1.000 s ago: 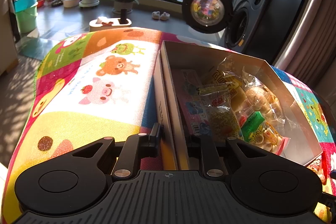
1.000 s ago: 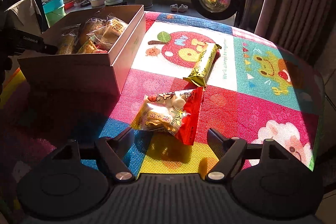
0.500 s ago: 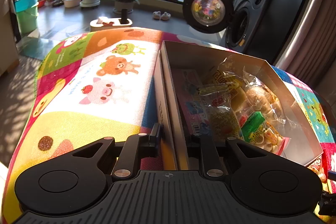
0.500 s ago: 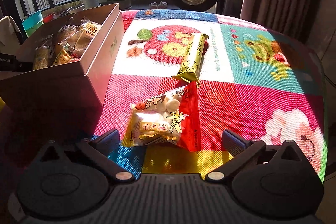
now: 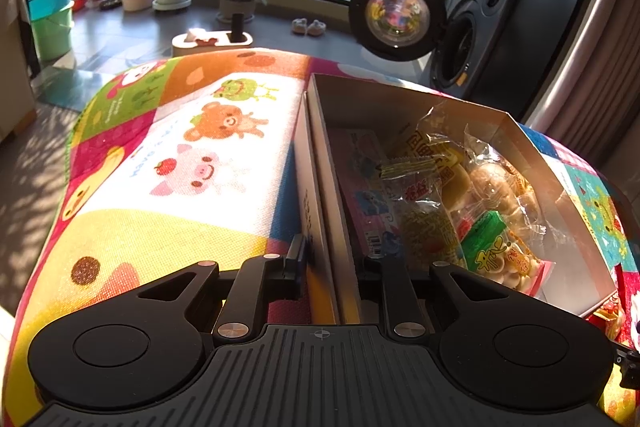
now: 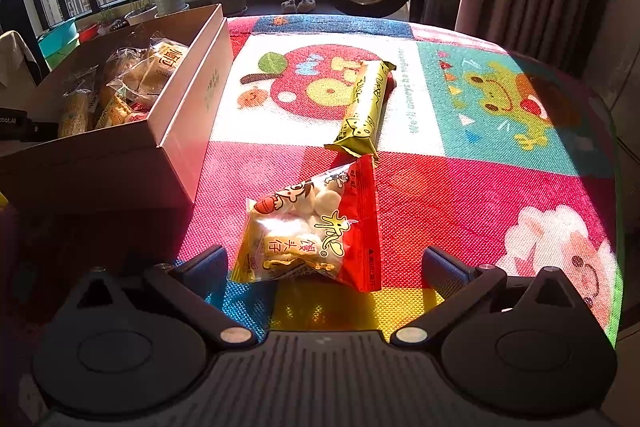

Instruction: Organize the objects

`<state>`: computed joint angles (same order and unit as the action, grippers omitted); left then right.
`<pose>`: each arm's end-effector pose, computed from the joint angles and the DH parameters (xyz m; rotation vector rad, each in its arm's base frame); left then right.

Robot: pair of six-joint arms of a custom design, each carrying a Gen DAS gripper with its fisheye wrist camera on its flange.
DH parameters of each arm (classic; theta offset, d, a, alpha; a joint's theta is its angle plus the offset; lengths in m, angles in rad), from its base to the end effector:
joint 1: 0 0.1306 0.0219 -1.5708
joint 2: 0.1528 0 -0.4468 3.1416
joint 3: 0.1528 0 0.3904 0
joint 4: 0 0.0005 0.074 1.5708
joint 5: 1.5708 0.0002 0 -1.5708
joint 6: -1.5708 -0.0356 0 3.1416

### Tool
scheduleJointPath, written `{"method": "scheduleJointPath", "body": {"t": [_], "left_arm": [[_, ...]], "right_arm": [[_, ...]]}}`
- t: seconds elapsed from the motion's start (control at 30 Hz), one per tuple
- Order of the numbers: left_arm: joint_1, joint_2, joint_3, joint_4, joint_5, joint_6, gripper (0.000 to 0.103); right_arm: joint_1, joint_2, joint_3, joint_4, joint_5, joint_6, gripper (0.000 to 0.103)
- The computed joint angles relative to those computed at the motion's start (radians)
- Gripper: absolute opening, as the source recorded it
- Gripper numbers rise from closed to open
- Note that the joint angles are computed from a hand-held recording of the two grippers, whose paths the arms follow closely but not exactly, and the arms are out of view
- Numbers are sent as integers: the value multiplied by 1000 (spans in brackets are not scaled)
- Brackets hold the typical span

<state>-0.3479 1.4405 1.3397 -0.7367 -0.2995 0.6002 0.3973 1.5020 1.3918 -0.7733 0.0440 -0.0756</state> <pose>0.4664 -0.1585 0.4576 -0.4322 2.3224 -0.0968 0.4773 0.1981 0.4481 -0.3747 2.4306 0.1535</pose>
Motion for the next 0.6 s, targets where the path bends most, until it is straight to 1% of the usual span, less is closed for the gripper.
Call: {"method": "scheduleJointPath", "body": {"t": [0.13,0.17,0.2,0.23,0.27,0.3,0.37,0.43,0.47,0.53,0.57,0.6], "left_arm": [[-2,2,1,0,-7,2,20],[-2,1,0,2,-6,1,20],[-1,0,-2,5,-3,0,20],[0,-1,-3,6,-1,-1,20],[0,0,-3,6,-2,0,20],[0,0,-3,5,-3,-1,20],[0,-1,-4,6,-3,-2,20],[-1,0,-3,6,-3,0,20],[-1,0,-2,5,-4,-1,20],[-1,2,0,1,-6,-2,19],[-2,2,1,0,-8,-4,20],[-1,2,0,-1,-8,-5,19]], "right_arm": [[-12,-13,-14,17,189,-26,103],[-15,-13,-17,25,262,-32,102],[-20,-13,-19,35,310,-36,102],[-29,-15,-19,37,321,-45,102],[-44,-17,-13,28,289,-64,102],[-58,-20,-7,17,237,-88,102],[-90,-23,5,1,94,-154,102],[-104,-15,17,-2,-2,-203,102],[-105,-7,23,-3,-33,-226,102],[-100,12,42,-18,-62,-259,102],[-93,21,48,-21,-64,-274,103],[-81,24,48,-11,-40,-275,103]]}}
